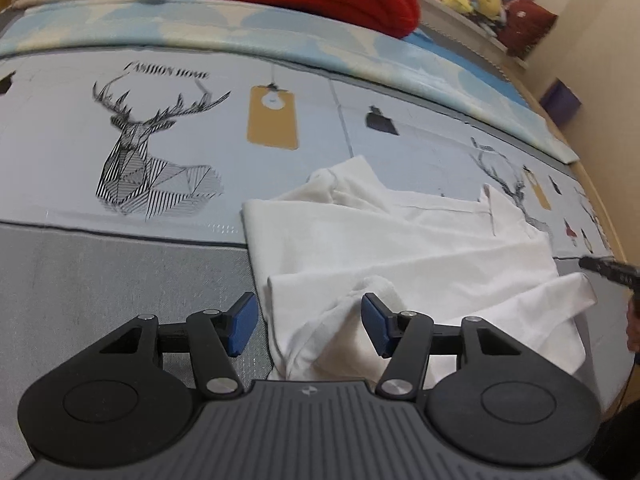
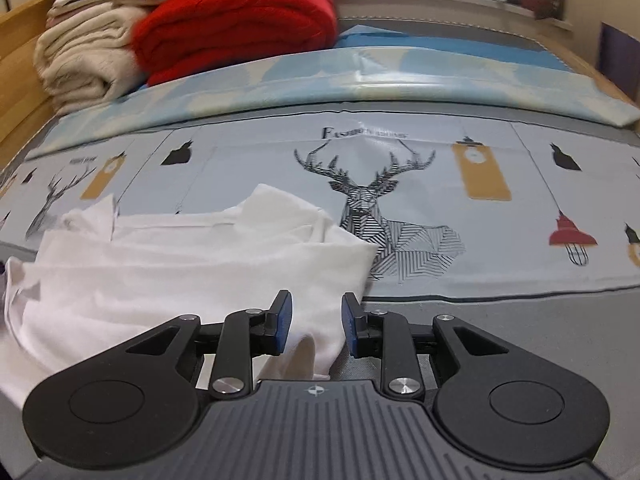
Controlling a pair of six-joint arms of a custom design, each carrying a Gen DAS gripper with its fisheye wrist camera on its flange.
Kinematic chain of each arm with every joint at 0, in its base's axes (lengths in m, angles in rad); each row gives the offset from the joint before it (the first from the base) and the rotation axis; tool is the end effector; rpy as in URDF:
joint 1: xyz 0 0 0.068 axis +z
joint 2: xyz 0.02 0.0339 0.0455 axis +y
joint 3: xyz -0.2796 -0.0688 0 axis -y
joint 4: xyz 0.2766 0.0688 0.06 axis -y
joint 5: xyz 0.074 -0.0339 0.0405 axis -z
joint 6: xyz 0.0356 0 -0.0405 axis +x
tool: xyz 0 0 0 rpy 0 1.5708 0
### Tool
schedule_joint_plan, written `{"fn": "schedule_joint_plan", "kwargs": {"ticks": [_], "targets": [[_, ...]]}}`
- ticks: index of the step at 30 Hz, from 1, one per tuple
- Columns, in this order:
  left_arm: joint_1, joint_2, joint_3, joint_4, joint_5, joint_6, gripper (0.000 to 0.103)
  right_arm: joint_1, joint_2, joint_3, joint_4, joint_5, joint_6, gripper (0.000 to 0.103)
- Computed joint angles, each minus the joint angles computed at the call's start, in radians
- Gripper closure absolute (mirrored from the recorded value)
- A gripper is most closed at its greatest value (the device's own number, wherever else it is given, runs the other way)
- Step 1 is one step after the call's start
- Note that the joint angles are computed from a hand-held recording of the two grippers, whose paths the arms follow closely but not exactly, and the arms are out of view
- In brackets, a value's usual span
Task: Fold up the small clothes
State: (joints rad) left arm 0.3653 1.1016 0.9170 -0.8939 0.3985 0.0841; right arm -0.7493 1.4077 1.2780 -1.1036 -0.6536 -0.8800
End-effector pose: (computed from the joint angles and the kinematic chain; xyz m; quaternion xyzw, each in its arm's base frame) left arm 0.2169 0.0682 0.2770 -0.0855 0.9480 -0.1339 0.2756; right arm 0.2274 -0.1820 0.3166 -0.1148 0.9281 0.1014 0.3393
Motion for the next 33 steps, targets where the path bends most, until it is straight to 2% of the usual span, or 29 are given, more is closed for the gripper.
{"fn": "schedule_joint_plan", "kwargs": {"ticks": [3, 5, 8, 11, 13, 18, 19, 20, 22, 25, 29, 31, 33], "targets": [[0.049, 0.014, 0.019, -0.061, 0.093, 0.083, 0.040, -0.030, 0.018, 0.033, 0.008, -0.021, -0.001, 0.071], [0.043, 0.012, 0.017, -0.088, 0.090, 0.148, 0.040, -0.054, 0.041, 0.062, -0.020, -0.030, -0.039, 0.071], [0.007, 0.008, -0.001, -0.091, 0.039, 0.210, 0.040, -0.083, 0.067, 0.082, -0.105, -0.024, -0.206, 0.071], [-0.025, 0.017, -0.016, -0.062, 0.001, 0.226, 0.040, -0.090, 0.034, 0.028, -0.097, 0.021, -0.336, 0.070], [-0.045, 0.024, -0.022, -0.032, -0.006, 0.223, 0.040, -0.077, -0.016, -0.040, -0.034, 0.047, -0.374, 0.070], [-0.090, 0.047, -0.021, 0.030, -0.002, 0.199, 0.041, -0.029, -0.092, -0.131, 0.024, 0.028, -0.462, 0.069], [-0.095, 0.050, -0.021, 0.037, 0.000, 0.201, 0.051, -0.018, -0.103, -0.141, 0.021, 0.027, -0.482, 0.068], [-0.098, 0.060, -0.017, 0.039, 0.006, 0.209, 0.075, -0.007, -0.110, -0.149, 0.017, 0.028, -0.502, 0.068], [-0.100, 0.083, -0.005, 0.029, 0.011, 0.216, 0.093, 0.020, -0.123, -0.164, 0.026, 0.037, -0.514, 0.068], [-0.085, 0.083, -0.002, 0.051, 0.016, 0.219, 0.097, 0.058, -0.129, -0.176, 0.057, 0.049, -0.490, 0.068], [0.018, 0.101, 0.019, 0.117, 0.064, 0.067, 0.097, 0.091, -0.098, -0.154, 0.074, 0.047, -0.411, 0.067], [0.028, 0.133, 0.030, 0.112, 0.051, 0.020, 0.097, 0.096, -0.069, -0.129, 0.060, 0.033, -0.362, 0.067], [0.005, 0.160, 0.039, 0.101, 0.012, 0.026, 0.097, 0.109, -0.037, -0.107, 0.054, 0.039, -0.294, 0.067]]}}
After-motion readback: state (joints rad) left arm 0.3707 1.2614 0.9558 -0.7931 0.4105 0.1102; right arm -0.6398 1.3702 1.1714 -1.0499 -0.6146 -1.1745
